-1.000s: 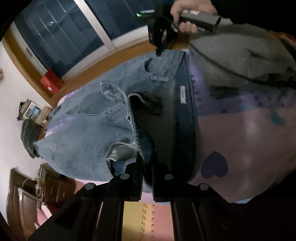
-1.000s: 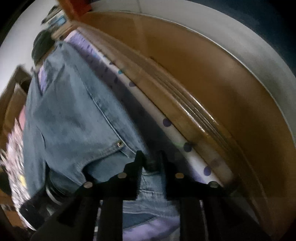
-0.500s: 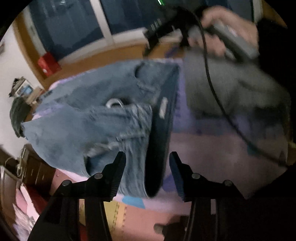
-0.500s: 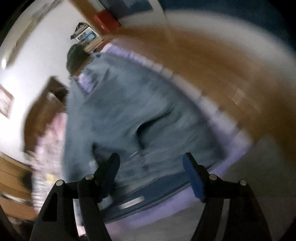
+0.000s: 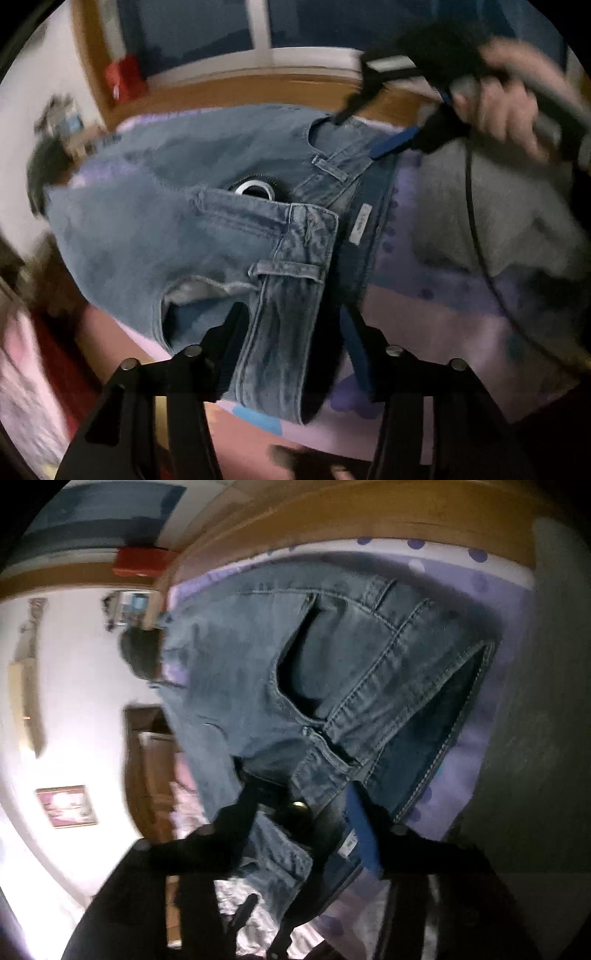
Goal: Fold clothes
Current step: 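Grasp the jeans waistband with both tools and straighten it on the sheet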
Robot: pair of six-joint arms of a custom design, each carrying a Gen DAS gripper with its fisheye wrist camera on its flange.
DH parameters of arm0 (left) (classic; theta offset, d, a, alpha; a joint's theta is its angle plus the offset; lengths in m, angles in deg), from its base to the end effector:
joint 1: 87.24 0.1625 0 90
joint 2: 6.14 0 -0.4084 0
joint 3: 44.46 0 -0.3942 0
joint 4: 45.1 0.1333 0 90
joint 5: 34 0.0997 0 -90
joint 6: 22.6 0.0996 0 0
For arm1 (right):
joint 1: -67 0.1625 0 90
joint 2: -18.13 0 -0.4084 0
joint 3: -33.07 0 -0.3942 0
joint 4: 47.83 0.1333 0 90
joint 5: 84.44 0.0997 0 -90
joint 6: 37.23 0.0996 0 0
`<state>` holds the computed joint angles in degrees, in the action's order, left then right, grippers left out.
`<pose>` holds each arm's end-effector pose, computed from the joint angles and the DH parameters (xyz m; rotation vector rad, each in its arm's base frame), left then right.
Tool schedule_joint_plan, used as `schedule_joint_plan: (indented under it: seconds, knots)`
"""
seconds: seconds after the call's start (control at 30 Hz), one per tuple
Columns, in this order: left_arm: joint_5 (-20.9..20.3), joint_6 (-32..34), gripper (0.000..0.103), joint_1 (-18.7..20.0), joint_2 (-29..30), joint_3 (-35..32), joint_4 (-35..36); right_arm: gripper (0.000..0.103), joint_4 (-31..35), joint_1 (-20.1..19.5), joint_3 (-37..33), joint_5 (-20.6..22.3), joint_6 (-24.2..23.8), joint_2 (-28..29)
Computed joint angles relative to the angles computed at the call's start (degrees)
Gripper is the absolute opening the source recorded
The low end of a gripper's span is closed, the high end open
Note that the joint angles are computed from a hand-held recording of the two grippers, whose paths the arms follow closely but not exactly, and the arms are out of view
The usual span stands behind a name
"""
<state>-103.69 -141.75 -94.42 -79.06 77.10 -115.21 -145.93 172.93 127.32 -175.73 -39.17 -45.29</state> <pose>-0.3484 -0.1253 0.1300 -0.1404 1.9935 -0.7589 0.2838 -0.5167 0.1953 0.4747 -2.9755 -0.5970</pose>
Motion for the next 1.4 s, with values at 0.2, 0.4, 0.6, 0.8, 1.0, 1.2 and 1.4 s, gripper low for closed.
schedule_joint_plan:
  seconds: [0.2,0.4,0.6,0.8,1.0,1.2,1.4]
  knots:
    - [-0.6,5.1,0.055,3.6,2.3,-0.5,-0.6,0.072,-4.0,7.0,1.1,-16.0,5.3,4.5]
    - [-2.6,2.5,0.049,1.5,-0.8,4.5,-6.6,0.028,-11.1,9.1,4.9,-24.3,11.0,4.2]
    - [-0.5,-1.5,0.014,-3.3,-6.0,8.1,-8.0,0.004,-15.2,7.7,7.8,-20.5,10.8,-1.3]
    - [-0.9,-3.0,0.005,-5.4,-8.8,8.2,-8.5,0.004,-13.5,7.3,6.2,-18.1,11.6,-2.2]
    - [-1.4,-0.9,0.005,-5.3,-7.6,6.2,-8.5,0.004,-11.5,5.7,1.9,-16.2,10.5,-1.4]
    - [-3.2,3.0,0.005,-1.6,-11.9,12.1,-17.7,0.004,-10.0,3.8,1.9,-19.3,8.3,-0.9]
    - [-3.2,4.4,0.018,-1.4,-12.5,12.7,-19.6,0.028,-10.0,8.7,4.3,-30.9,0.9,1.7]
